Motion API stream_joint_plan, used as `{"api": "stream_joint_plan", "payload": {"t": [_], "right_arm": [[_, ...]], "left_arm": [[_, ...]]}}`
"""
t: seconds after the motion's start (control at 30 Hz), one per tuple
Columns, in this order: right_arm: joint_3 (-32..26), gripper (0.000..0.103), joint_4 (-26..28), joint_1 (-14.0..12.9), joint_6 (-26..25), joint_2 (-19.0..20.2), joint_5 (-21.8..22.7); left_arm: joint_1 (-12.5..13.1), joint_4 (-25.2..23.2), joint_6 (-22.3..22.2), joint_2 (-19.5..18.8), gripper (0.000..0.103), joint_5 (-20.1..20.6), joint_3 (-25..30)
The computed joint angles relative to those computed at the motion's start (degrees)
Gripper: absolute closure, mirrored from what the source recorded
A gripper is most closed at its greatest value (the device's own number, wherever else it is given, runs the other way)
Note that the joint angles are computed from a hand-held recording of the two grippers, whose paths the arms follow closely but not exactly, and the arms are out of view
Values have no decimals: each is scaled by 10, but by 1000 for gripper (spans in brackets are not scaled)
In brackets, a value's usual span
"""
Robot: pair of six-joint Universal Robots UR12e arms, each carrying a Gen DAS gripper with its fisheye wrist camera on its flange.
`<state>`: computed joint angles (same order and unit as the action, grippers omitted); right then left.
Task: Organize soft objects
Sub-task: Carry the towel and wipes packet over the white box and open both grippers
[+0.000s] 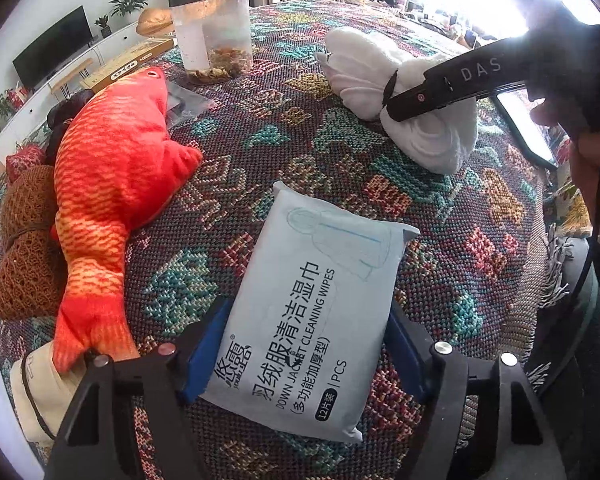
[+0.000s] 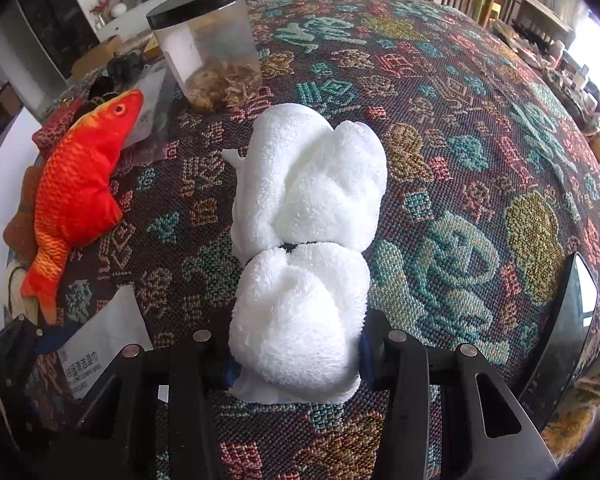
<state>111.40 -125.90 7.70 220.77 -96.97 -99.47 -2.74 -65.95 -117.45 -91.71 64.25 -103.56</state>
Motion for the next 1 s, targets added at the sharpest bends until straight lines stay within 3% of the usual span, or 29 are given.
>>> {"api": "stream_joint_plan", "payload": {"t": [0.2, 0.33, 0.4, 0.5, 0.63, 0.77, 0.83, 0.9, 1.0], "right_arm": [[-14, 60, -56, -5, 31, -7, -18], [-61, 60, -67, 11, 12, 17, 23], [-92, 60, -79, 29, -4, 44, 53], [-152, 60, -108, 59, -27, 100, 121], [-255, 60, -147, 103, -58, 190, 212], [-373, 57, -138, 144, -89, 280, 259], [-421, 37, -120, 158, -101, 318, 270], [-443, 31, -93, 164, -103, 338, 284], [-401, 31, -119, 162, -94, 320, 275]], "left_arm": [[42, -100, -24, -3, 32, -88, 47], [87, -144, -28, -11, 32, -137, 93], [113, -136, -46, -18, 32, -139, 110], [154, -85, -104, -32, 32, -118, 131], [206, 20, -196, -45, 32, -62, 143], [233, 83, -274, -63, 28, 37, 147], [236, 106, -292, -70, 18, 91, 141], [237, 114, -299, -72, 16, 119, 136], [240, 135, -314, -67, 16, 115, 122]]}}
